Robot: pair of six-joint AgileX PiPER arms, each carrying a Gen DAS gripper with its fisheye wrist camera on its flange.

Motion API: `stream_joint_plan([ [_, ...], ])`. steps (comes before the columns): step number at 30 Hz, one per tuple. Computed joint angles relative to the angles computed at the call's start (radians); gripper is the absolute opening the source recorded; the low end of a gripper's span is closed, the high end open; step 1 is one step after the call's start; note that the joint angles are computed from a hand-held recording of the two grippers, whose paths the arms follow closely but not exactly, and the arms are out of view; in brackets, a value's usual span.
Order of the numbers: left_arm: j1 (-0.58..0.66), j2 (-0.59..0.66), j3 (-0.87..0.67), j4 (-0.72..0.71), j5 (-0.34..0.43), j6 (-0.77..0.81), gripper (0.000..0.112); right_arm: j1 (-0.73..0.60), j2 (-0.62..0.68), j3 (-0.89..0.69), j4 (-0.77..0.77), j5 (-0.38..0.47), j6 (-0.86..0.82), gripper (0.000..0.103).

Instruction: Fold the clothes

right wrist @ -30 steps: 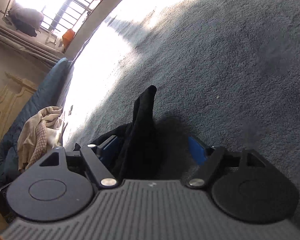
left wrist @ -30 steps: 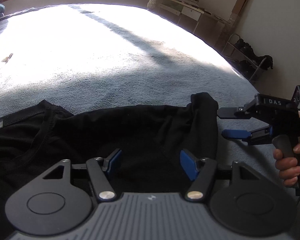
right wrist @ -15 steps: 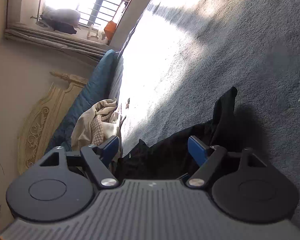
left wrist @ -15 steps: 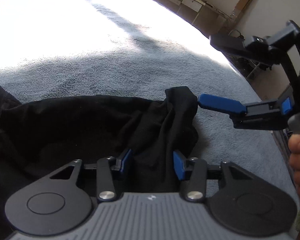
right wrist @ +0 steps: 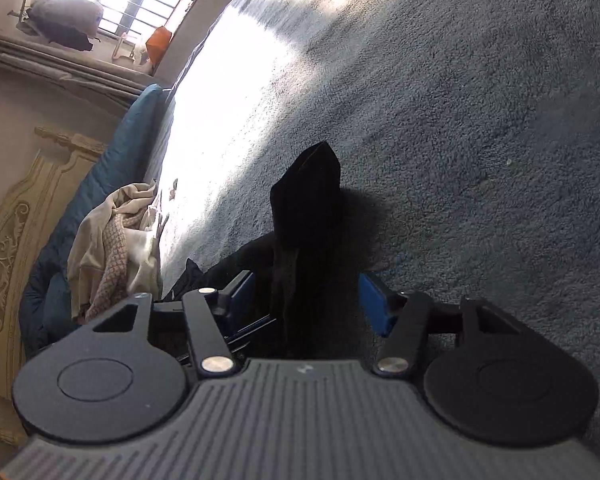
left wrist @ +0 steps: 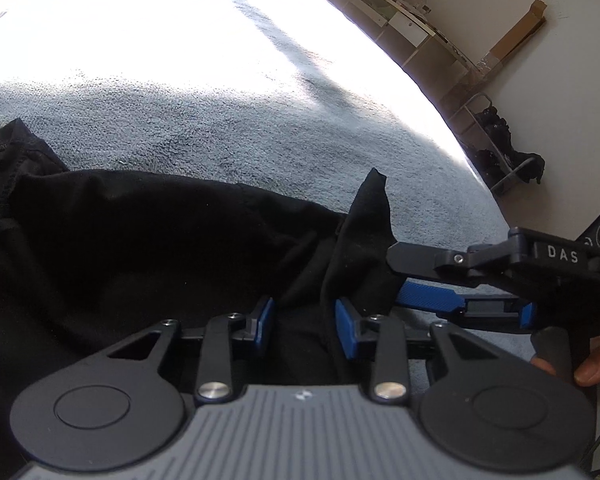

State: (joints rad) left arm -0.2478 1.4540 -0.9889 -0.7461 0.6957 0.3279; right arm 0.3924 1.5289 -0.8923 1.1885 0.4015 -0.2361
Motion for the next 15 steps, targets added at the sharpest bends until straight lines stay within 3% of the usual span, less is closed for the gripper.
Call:
stream_joint_plan([
  [1, 0.004, 0.003, 0.002, -0.014, -0.001, 0.008, 0.035, 0.011, 0.019, -0.015, -0.016, 0.004, 0.003, 0.047],
  [3, 0.02, 0.001, 0.005, -0.044, 0.01, 0.025, 0.036, 0.025, 0.037, -0.041, -0.096, 0.018, 0.055, 0.009],
  [4, 0.029, -0.004, 0.009, -0.061, 0.011, 0.037, 0.038, 0.03, 0.034, -0.048, -0.138, 0.02, 0.09, 0.005],
  [6, 0.041, -0.023, 0.024, -0.092, 0.002, 0.06, 0.05, 0.035, -0.011, -0.036, -0.2, -0.002, 0.158, 0.003],
  [9, 0.013, -0.042, 0.023, -0.021, -0.036, 0.006, 0.056, 0.022, -0.103, -0.015, -0.335, 0.014, 0.334, 0.003],
  [15, -0.049, -0.073, 0.008, 0.135, -0.052, -0.066, 0.057, -0.004, -0.272, -0.016, -0.724, 0.238, 0.795, 0.003],
])
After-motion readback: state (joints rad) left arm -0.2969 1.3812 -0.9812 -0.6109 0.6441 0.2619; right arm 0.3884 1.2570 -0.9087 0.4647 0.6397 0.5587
